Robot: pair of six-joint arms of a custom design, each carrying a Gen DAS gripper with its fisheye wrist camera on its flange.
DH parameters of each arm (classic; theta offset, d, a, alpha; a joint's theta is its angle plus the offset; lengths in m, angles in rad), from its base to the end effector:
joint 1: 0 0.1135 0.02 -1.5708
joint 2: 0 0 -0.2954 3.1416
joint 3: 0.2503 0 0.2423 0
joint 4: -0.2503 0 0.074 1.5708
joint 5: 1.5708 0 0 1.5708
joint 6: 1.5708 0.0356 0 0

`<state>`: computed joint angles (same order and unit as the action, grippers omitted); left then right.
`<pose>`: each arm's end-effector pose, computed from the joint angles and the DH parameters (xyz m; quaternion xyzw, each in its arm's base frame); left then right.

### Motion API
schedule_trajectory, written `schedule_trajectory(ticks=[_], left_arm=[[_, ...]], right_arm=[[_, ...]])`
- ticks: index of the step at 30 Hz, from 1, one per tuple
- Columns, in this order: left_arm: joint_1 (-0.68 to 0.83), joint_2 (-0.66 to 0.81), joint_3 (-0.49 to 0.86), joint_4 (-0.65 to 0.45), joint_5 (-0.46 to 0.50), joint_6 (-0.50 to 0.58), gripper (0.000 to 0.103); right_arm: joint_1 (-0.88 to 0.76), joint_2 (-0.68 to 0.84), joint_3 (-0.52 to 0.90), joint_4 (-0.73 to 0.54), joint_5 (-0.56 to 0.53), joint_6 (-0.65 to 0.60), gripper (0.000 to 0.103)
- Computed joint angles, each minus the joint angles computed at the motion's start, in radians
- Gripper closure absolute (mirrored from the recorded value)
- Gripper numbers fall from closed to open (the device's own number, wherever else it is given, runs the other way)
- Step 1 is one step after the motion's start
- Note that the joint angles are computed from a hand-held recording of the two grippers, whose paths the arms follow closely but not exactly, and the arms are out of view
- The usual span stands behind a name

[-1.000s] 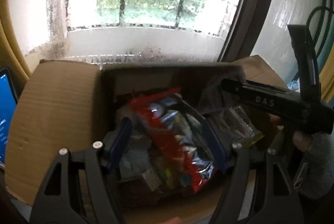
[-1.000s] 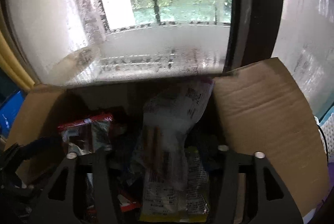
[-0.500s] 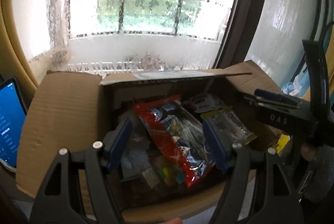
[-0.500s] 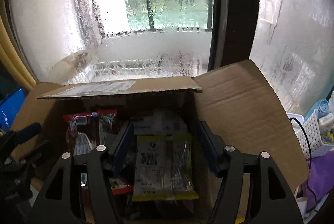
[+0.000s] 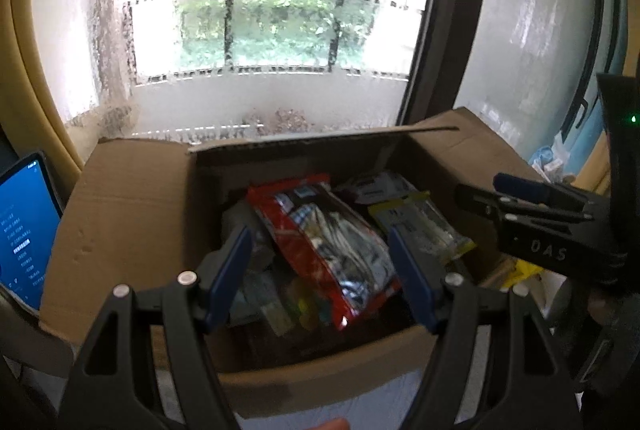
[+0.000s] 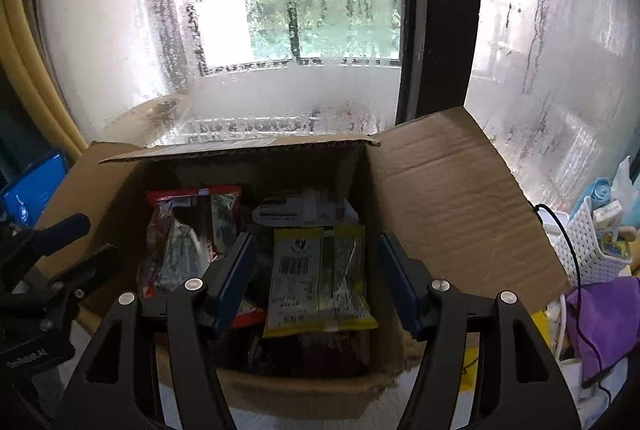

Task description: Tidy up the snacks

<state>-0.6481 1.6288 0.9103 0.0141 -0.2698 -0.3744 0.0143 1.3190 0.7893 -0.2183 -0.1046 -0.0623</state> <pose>0.2735 -0.1952 0.2289 0.0668 0.8987 -0.0971 0.4225 0.2594 0.0074 0.2583 -0.0559 0.9138 0.0383 0.4004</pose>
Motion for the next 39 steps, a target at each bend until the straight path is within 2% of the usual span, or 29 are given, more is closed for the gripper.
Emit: schedule_trajectory(ticks=[8, 17, 31, 35, 39], left_arm=[[-0.072, -0.097, -0.06, -0.034, -0.086, -0.049, 0.031], [-0.191, -0.216, -0.159, -0.038, -0.201, -0.14, 0.031], [-0.508, -0.378, -0.263, -0.109, -0.541, -0.296, 0.031], [-0.604, -0.396, -0.271, -0.152, -0.628, -0.361, 0.031], [-0.716, -0.397, -0.271, -0.239, -0.726, -0.485, 0.031]], right_arm=[[0.0, -0.113, -0.057, -0.038, -0.023, -0.004, 0.037], [-0.028, -0.311, -0.138, -0.117, -0.068, -0.026, 0.037], [-0.191, -0.648, -0.192, -0.362, -0.219, -0.167, 0.037], [-0.29, -0.744, -0.19, -0.463, -0.296, -0.239, 0.037], [-0.452, -0.824, -0.169, -0.581, -0.423, -0.345, 0.037]])
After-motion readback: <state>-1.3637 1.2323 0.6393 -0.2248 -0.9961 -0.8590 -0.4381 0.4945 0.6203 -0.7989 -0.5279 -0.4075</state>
